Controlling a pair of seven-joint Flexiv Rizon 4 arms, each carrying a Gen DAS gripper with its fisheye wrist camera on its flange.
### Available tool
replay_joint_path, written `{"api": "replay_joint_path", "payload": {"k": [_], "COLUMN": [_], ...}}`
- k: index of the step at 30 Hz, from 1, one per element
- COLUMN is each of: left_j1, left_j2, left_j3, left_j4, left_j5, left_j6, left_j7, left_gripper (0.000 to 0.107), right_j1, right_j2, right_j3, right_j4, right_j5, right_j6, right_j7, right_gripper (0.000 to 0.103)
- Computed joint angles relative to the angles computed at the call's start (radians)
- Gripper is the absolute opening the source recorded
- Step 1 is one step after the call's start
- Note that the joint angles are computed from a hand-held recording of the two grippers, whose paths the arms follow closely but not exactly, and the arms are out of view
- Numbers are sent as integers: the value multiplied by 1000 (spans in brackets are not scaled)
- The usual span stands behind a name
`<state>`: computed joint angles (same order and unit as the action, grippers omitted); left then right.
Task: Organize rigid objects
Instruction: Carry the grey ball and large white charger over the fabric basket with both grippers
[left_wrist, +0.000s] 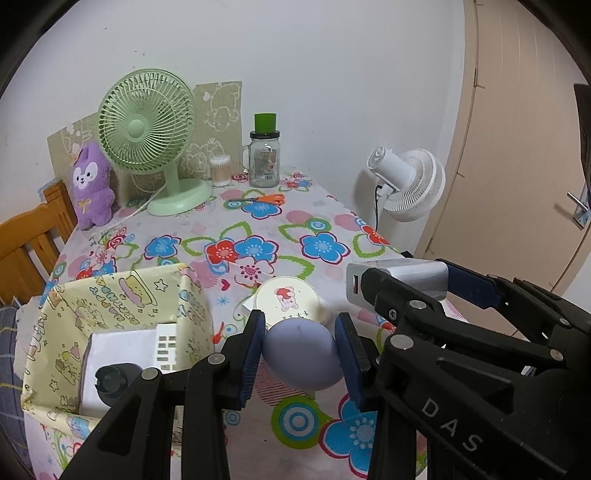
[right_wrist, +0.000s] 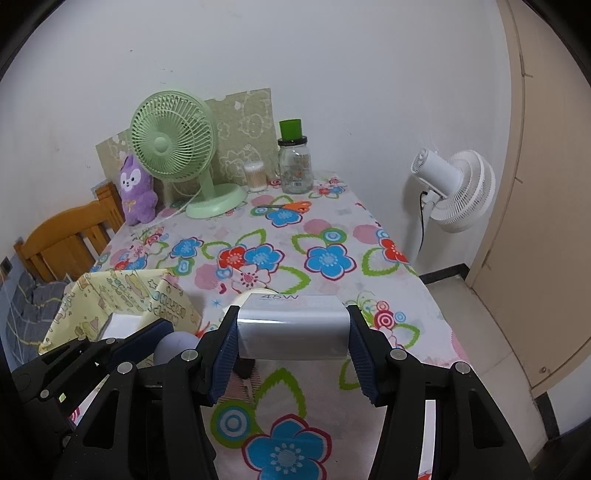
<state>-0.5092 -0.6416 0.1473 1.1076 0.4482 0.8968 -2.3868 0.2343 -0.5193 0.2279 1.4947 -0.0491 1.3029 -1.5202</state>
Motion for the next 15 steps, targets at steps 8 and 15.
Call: {"api": "replay_joint_path", "payload": {"k": [8,15], "left_j1": [16,41], "left_j2": [38,71], "left_j3": [0,-10], "left_j4": [43,92], "left_j5": [2,-9], "left_j6": [9,25], "left_j7": [9,12], "left_gripper": [40,40], "right_j1": [31,53], "right_j2": [4,0], "right_j3": [-12,-9], "right_j4": [-7,-24], "right_j5": [-19,-30], "right_j6": [-2,-21], "right_j7": [32,35], "right_gripper": [58,58]}}
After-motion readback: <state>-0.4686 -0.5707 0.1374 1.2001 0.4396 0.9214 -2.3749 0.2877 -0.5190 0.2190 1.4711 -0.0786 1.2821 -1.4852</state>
